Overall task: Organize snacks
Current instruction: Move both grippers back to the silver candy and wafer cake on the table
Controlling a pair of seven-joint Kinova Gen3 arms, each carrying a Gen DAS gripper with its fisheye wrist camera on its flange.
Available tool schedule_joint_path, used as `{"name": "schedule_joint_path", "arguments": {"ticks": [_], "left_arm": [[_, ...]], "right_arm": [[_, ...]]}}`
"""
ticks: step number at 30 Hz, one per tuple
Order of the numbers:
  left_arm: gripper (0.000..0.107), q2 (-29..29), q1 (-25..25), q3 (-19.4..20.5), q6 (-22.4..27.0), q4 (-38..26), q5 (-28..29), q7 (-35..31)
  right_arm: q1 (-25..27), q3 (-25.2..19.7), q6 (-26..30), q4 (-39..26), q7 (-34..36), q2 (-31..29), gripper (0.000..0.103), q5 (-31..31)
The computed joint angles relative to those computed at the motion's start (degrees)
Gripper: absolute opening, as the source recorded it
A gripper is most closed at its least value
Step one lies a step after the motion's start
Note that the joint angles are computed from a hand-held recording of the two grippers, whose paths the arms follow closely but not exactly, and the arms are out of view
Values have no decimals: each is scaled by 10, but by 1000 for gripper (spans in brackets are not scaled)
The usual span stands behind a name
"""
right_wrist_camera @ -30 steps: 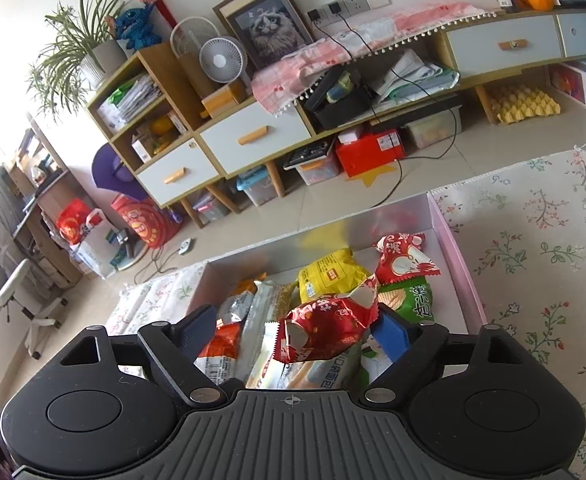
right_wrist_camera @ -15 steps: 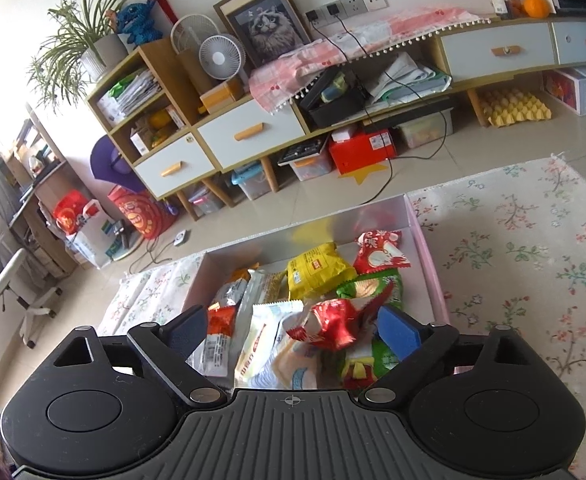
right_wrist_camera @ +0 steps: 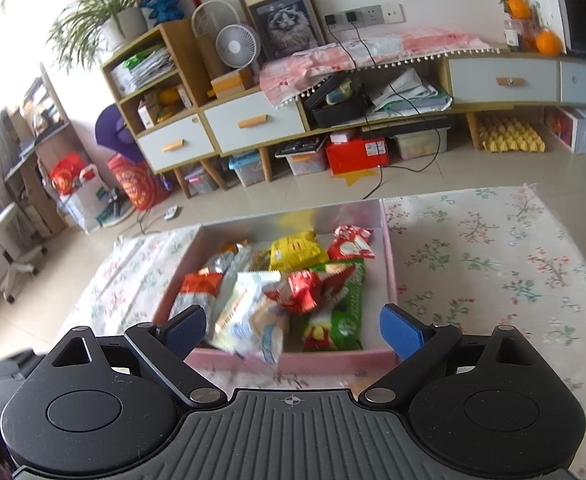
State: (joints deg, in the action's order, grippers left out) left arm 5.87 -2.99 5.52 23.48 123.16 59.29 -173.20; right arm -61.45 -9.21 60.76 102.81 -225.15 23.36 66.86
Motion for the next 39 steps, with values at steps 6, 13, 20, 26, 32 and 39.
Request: {"name": "schedule_joint_path", "arguments": {"ticks": [6, 13, 20, 26, 32, 39], "left_arm": [[102, -17, -13, -17, 27, 16, -36, -26], [102, -32, -27, -42, 60, 41, -54, -76], [102, -35, -35, -57, 84, 59, -83, -77], [102, -27, -45, -58, 65, 94, -24, -135], [103, -8, -42, -51, 39, 108, 7, -149], [103, 4, -66, -51, 63, 110, 43, -202]], "right_arm": [[-12, -14, 17, -1, 56, 0, 96, -38], [-32, -17, 17, 8, 74, 6, 96, -70], [-45, -19, 9, 11, 97, 22, 96, -106], [-52, -12, -15, 10, 119, 43, 96, -129], [-58, 3, -29, 2, 148, 60, 96, -148], [-68, 22, -44, 2, 157, 76, 100, -146]]}}
